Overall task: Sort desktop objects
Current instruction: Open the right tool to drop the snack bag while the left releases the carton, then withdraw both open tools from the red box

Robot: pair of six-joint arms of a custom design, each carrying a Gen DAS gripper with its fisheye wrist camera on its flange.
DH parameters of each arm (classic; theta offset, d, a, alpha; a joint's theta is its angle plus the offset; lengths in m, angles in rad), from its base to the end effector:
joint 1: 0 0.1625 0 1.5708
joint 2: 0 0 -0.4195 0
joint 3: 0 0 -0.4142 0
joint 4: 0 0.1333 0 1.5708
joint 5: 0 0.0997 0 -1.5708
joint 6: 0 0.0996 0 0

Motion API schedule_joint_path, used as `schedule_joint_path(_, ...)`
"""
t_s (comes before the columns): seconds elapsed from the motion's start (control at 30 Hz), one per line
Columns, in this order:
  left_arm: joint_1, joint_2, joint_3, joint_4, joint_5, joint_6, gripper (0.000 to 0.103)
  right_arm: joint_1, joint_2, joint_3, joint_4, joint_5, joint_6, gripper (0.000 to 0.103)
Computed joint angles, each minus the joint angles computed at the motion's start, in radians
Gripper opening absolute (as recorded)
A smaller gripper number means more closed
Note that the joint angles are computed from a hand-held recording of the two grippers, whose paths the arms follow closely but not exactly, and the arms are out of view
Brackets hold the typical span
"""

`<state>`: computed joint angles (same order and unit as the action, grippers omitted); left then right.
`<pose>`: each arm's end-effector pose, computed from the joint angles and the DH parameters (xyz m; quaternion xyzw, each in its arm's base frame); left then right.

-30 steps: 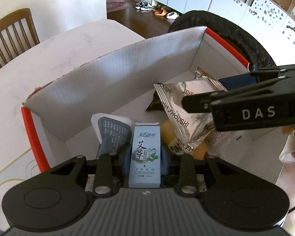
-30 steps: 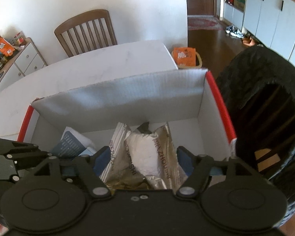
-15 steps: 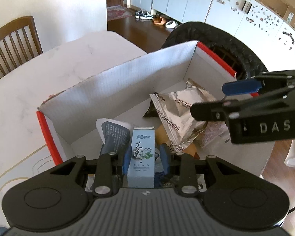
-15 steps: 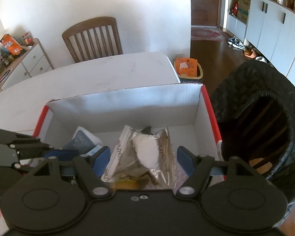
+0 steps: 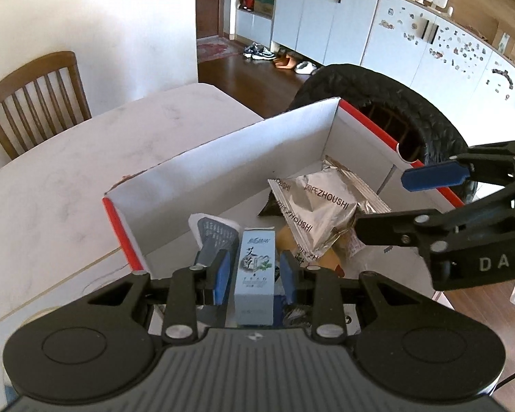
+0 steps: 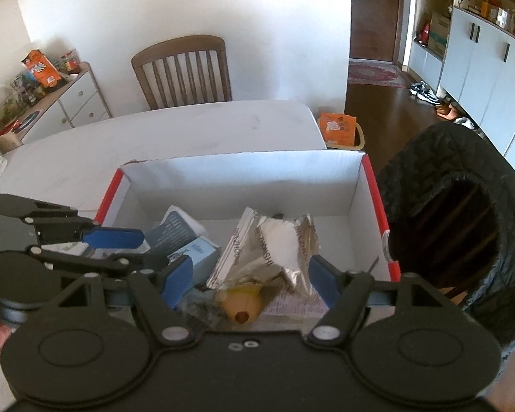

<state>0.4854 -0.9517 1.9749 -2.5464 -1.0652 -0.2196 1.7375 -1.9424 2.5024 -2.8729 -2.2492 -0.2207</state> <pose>-0.4058 -0.4193 0.0587 0.4115 0.8762 -0.1335 0.2127 0.1237 -0.3083 0.3436 0.0508 -0.8856 0.3334 0.3192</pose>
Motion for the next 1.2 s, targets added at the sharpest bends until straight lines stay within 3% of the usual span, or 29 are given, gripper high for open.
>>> schedule_joint_path(0.47, -0.023, -0.095, 0.069, -0.04, -0.033, -0.003, 0.031, 0.11, -0.032, 0.037, -0.008, -0.072, 0.029, 0.08)
schedule_joint_path(0.53, -0.028, -0.109, 0.076, -0.042, -0.036, -0.002, 0.044, 0.124, -0.037, 0.042, -0.011, -0.078, 0.038, 0.081)
schedule_joint_path(0.57, -0.029, -0.114, 0.08, -0.047, -0.038, -0.002, 0.062, 0.131, -0.038, 0.044, -0.013, -0.082, 0.044, 0.082)
schedule_joint_path(0.6, -0.031, -0.12, 0.085, -0.05, -0.038, -0.002, 0.069, 0.138, -0.038, 0.047, -0.017, -0.088, 0.05, 0.082)
schedule_joint_path(0.83, -0.039, -0.159, 0.113, -0.044, -0.045, -0.017, 0.07, 0.179, -0.025, 0.073, -0.052, -0.136, 0.077, 0.086)
schedule_joint_path(1.0, -0.041, -0.187, 0.142, -0.046, -0.055, -0.029, 0.085, 0.209, -0.011, 0.091, -0.078, -0.176, 0.101, 0.089)
schedule_joint_path(1.2, -0.048, -0.226, 0.177, -0.047, -0.065, -0.043, 0.09, 0.257, 0.014, 0.113, -0.127, -0.226, 0.134, 0.091)
